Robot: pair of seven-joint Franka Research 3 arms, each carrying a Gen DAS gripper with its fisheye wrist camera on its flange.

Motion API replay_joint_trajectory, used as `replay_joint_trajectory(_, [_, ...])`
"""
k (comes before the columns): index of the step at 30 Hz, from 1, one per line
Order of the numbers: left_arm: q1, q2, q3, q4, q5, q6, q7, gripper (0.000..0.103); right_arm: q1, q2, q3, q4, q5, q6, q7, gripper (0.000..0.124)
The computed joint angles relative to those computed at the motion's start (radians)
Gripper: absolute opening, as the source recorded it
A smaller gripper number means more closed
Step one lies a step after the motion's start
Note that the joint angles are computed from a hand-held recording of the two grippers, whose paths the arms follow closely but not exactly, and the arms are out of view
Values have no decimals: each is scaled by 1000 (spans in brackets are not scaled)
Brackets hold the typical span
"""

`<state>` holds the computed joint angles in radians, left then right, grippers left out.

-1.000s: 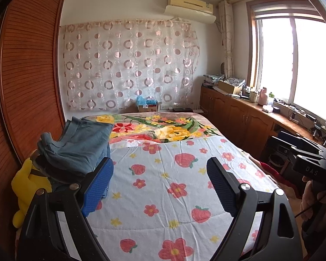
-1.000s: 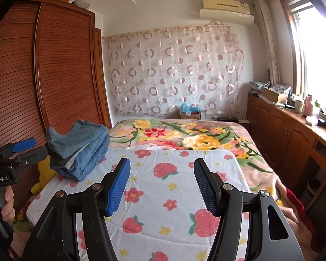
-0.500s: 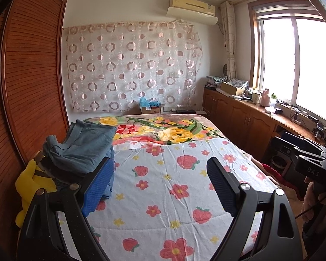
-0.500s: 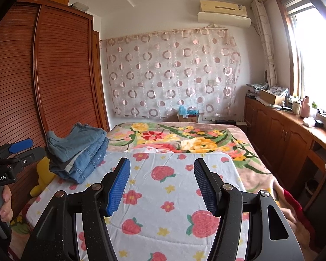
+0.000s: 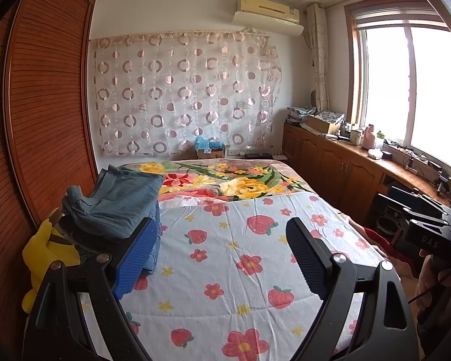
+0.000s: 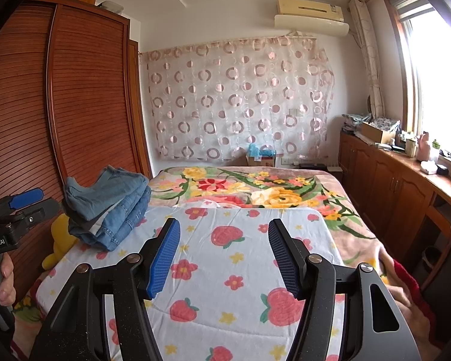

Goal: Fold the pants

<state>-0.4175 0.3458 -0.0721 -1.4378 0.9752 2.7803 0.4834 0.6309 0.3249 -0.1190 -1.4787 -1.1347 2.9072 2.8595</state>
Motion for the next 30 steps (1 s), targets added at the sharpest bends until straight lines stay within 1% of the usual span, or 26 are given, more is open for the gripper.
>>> replay_joint_trajectory(30, [5,-9,2,-16,14,11,-13,88,-5,-6,6,-7,-14,-1,5,63])
